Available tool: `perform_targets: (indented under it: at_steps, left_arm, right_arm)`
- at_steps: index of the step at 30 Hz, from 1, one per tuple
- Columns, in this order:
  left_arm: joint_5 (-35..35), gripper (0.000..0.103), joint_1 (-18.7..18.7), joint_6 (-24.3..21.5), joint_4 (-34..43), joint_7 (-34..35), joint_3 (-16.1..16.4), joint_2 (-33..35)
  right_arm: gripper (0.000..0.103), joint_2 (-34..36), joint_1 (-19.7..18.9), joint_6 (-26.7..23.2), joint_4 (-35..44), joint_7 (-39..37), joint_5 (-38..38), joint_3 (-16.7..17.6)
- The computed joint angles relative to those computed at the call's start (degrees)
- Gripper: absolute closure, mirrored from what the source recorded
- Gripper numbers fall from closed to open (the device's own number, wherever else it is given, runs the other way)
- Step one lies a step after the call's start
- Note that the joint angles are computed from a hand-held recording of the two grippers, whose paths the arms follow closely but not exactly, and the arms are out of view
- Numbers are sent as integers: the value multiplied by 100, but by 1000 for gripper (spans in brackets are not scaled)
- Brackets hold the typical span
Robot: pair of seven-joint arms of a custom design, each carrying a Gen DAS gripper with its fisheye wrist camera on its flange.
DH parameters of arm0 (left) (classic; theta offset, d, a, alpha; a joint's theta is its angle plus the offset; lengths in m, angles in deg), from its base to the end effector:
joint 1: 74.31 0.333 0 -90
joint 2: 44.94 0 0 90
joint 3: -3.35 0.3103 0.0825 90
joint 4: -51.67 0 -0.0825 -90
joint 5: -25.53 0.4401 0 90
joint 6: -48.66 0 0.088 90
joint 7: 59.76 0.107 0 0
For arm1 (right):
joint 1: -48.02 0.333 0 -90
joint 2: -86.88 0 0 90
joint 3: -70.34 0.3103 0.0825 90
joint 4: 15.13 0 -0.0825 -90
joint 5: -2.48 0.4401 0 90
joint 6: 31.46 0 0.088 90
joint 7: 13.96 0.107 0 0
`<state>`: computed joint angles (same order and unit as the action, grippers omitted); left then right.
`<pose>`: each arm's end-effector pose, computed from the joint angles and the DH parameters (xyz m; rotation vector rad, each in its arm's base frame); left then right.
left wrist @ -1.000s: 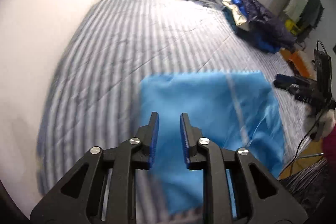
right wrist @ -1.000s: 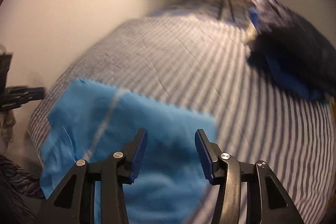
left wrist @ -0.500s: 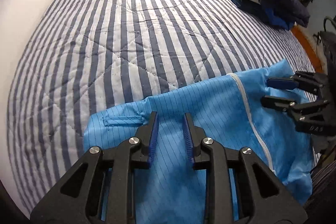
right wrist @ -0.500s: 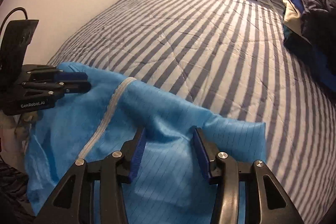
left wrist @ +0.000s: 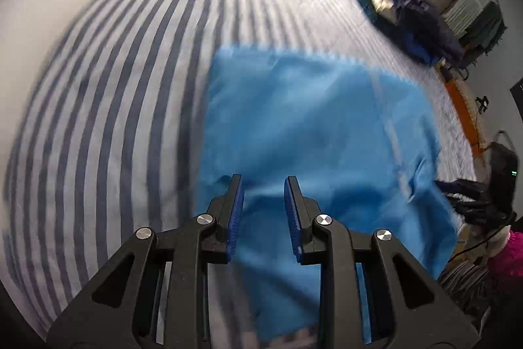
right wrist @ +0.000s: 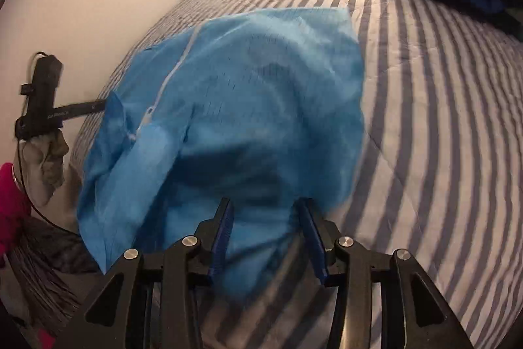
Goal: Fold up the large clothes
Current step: 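Grasp the folded blue coat with the left gripper while the right gripper grasps it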
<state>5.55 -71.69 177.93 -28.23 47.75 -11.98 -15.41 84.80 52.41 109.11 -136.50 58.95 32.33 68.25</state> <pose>0.7722 -0.1429 0.4369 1.7815 -2.4047 0.8538 0.6157 0.0246 0.4349 -1.8346 1.8466 -0.0549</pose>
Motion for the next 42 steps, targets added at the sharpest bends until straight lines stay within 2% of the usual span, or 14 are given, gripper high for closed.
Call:
perform_targets:
  at_steps: [2, 5, 7, 8, 10, 14, 19, 22, 26, 28, 31, 33, 36, 42]
  left_arm:
    - [-102, 78, 97, -54, -296, 26, -2, -174]
    - [-561, 77, 296, 79, -663, 133, -51, -470]
    - [-1068, 60, 460, 217, -813, 199, -80, -611]
    - [-1313, 46, 521, 268, -836, 195, -84, -626]
    - [-1711, 42, 601, 211, -736, 32, -75, -540]
    - [-2438, 41, 797, -499, -119, -339, -182, 55]
    - [-2559, 41, 828, -1002, 553, -816, -285, 735]
    - [-2482, 42, 799, -1071, 785, -777, -359, 937]
    - [-2297, 42, 688, -1164, 1161, -881, -416, 1176]
    - [-2134, 46, 589, -1224, 1398, -994, -418, 1318]
    - [-1738, 61, 387, -1235, 1747, -1153, -371, 1497]
    - [-1404, 78, 223, -1263, 2012, -1348, -302, 1633]
    - [-992, 89, 67, -1115, 2048, -1379, -269, 1581]
    - [-352, 98, -143, -409, 1376, -922, -222, 965]
  right_arm:
    - [59, -162, -24, -138, -70, -80, 80, -36]
    - [57, -470, -28, 129, -235, -474, 470, -118]
    - [37, -585, -6, 671, -346, -773, 853, -170]
    - [24, -574, 7, 891, -362, -861, 1032, -197]
    - [18, -375, -14, 810, -173, -962, 1516, -329]
    - [24, -14, -258, 127, 96, -911, 2176, -423]
    - [31, 560, -565, -504, 494, -978, 2807, -331]
    - [33, 667, -684, -622, 551, -1216, 3233, -241]
    - [43, 1027, -820, -946, 918, -1300, 3634, -136]
    - [43, 1142, -793, -874, 1055, -1255, 3600, -41]
    - [47, 1353, -763, -835, 1325, -1123, 3481, 71]
    - [67, 1355, -770, -919, 1321, -1006, 3456, 116]
    - [83, 1233, -654, -709, 1245, -744, 2993, 128]
    - [95, 979, -256, -144, 1272, 105, 1694, 176]
